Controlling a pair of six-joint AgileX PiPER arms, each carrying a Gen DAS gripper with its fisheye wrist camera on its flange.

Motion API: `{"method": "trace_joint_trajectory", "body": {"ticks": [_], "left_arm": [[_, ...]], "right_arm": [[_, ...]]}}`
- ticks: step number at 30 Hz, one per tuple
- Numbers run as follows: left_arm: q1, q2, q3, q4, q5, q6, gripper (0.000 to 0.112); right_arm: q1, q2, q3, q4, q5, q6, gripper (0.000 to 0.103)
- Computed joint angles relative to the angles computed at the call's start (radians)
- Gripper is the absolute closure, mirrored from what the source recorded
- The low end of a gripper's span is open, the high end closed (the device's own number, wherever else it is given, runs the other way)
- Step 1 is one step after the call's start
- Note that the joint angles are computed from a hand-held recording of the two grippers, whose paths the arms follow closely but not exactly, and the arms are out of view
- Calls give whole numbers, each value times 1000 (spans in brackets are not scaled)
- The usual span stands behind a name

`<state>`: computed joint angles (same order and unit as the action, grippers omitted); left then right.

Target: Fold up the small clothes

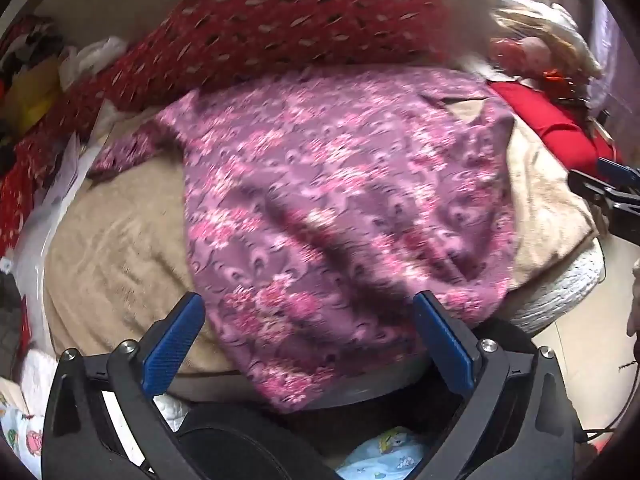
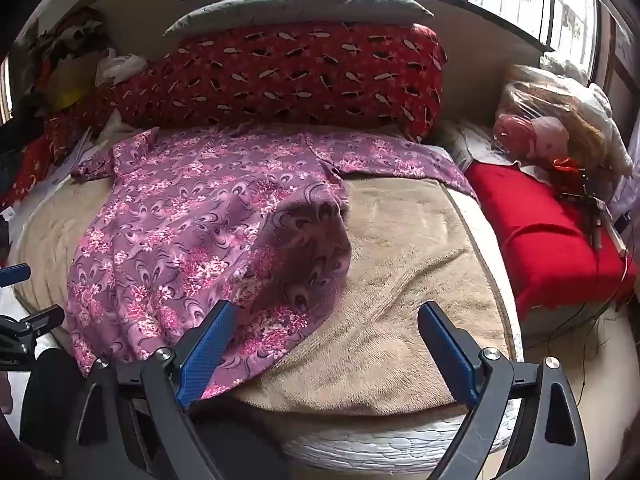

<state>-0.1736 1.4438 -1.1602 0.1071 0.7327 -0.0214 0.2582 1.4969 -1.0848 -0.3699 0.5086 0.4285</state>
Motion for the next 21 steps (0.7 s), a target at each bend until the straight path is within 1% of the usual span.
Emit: {"method": "trace_joint_trajectory", "body": {"ticks": [3, 4, 6, 9, 11, 12, 14, 16, 19, 21], "left_arm": [[-10, 14, -30, -6, 4, 4, 9], [-11, 16, -34, -12, 5, 4, 9], [-15, 8, -22, -8, -8, -6, 9], [-23, 21, -30, 1, -9, -32, 9], [-26, 21, -26, 9, -16, -48, 9], [-27, 17, -20, 19, -23, -60, 9], [-22, 7, -13, 23, -32, -69, 9], [-8, -5, -11, 15, -36, -78, 9], [9, -14, -15, 9, -35, -101, 9], [17, -18, -15, 9, -35, -117, 9]], "right_arm": [[-3, 8, -7, 8, 0, -1, 9], [7, -6, 8, -30, -14, 36, 9], [17, -31, 14, -43, -5, 41, 9], [9, -61, 20, -9, 7, 5, 9], [-2, -59, 21, 8, -1, -9, 9], [-9, -56, 21, 20, -6, -20, 9], [-24, -69, 61, 27, -51, -32, 9], [-31, -68, 62, 40, -55, -43, 9], [-44, -64, 58, 101, -59, -93, 9], [-42, -64, 59, 107, -67, -98, 9]]}}
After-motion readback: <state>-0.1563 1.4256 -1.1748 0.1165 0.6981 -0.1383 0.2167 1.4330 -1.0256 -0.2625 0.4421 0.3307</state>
